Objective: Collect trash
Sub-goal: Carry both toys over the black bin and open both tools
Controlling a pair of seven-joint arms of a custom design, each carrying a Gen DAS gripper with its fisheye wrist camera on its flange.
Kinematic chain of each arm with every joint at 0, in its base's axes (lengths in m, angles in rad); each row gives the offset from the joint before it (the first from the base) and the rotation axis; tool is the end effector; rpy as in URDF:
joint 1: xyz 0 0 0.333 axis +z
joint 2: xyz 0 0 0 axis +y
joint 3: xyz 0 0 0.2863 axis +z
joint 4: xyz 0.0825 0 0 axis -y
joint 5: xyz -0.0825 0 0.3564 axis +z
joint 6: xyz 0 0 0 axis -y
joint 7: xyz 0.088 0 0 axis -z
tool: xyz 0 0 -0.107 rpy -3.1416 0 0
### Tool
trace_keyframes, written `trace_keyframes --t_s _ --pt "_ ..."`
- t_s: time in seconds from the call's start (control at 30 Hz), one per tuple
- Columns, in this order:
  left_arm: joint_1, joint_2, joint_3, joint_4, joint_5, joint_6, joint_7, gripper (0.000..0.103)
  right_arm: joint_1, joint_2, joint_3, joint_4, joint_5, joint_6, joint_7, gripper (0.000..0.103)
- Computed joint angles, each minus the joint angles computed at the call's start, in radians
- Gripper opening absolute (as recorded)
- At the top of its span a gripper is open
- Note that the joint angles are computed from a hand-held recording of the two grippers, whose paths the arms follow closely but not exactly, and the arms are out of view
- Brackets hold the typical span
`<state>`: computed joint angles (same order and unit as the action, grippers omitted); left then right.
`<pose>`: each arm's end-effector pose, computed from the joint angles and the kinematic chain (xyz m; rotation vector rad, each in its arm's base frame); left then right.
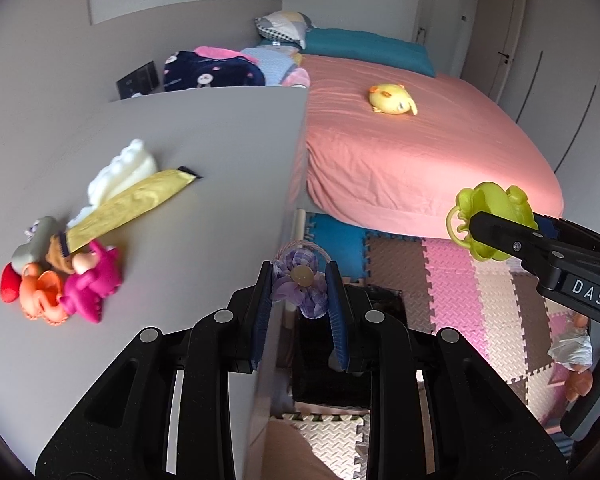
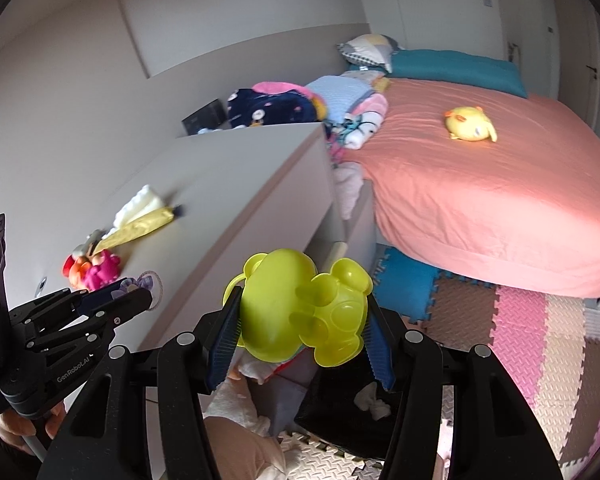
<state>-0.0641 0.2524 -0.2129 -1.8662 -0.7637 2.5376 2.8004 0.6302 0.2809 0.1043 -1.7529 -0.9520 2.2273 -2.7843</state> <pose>0.6011 -0.1539 0.4126 -0.8676 2.6445 -1.0057 0.4857 0.3975 0.4236 -1.0844 2.2347 -0.7403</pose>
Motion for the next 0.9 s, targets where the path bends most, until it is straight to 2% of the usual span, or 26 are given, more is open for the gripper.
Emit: trace_keyframes --t_s 0.33,0.9 --pt "-0.041 -0.021 -0.023 -0.030 0.000 -0.028 0.015 0.026 -0.025 -0.109 0.023 -0.143 0.000 -0.034 0.091 0.057" --pt "-0.103 -0.008 -0.040 -0.026 0.046 -0.071 0.022 0.026 -0.074 -0.227 0.068 -0.286 0.018 -0.093 0.178 0.057"
